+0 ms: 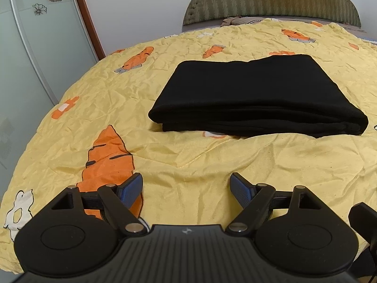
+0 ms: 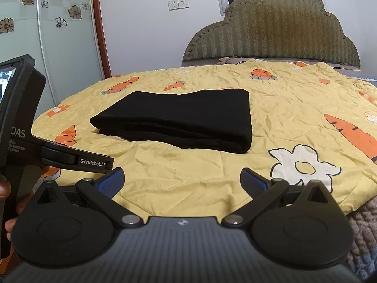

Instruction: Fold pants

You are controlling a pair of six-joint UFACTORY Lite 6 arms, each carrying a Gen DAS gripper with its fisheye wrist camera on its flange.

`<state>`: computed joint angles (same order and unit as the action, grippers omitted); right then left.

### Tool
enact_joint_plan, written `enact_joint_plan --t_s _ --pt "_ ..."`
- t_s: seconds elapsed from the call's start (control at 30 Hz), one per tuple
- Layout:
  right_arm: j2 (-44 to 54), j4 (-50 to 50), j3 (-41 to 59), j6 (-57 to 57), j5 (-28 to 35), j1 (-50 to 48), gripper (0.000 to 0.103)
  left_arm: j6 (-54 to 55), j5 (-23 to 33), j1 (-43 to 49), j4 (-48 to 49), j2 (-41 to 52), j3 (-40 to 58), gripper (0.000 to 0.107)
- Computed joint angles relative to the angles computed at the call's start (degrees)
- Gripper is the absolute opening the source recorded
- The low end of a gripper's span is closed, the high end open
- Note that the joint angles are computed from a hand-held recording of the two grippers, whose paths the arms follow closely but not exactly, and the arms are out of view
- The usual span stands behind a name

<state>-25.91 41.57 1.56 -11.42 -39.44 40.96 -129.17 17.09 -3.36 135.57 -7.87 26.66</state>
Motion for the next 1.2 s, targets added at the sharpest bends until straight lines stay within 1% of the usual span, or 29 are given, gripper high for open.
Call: enact_joint_plan --t_s 0.23,0.37,0.43,0.5,0.67,0.73,0.9,1.2 --pt "-0.1 3.2 0.5 -2.7 -1.4 2.1 0.103 2.8 1.7 -0.5 -1.5 -2.1 -1.4 0.081" --pt "0.8 7.4 1.1 -5.3 -3.3 4.5 0.103 0.6 -0.2 1.0 1.7 -3.4 -1.8 0.081" --pt "0.2 7.0 0.5 -5.0 -4.0 5.0 0.103 -0.1 -0.3 1.4 2.5 -3.3 -1.7 0.081" --pt "0.2 8.2 0.2 -5.7 -6.1 6.4 0.103 -0.7 -0.2 1.7 3.2 -2.9 -1.6 0.081" --pt "2.6 15.3 1.1 -10.9 -12.9 12.0 0.103 -4.0 -1.7 3.0 6.2 -2.3 -1.1 0.081" --pt "3.6 16.5 1.5 -11.7 -14.3 13.2 0.103 -4.7 -1.9 3.3 6.9 -1.9 -0.8 0.081" --pt "3.1 14.5 1.5 -11.9 -12.7 11.9 0.103 -9.3 -3.0 4.3 11.4 -0.7 0.3 0.081" --pt "6.0 14.5 4.1 -16.6 -13.7 11.6 0.103 -17.3 -4.0 6.5 19.3 3.1 3.5 0.081"
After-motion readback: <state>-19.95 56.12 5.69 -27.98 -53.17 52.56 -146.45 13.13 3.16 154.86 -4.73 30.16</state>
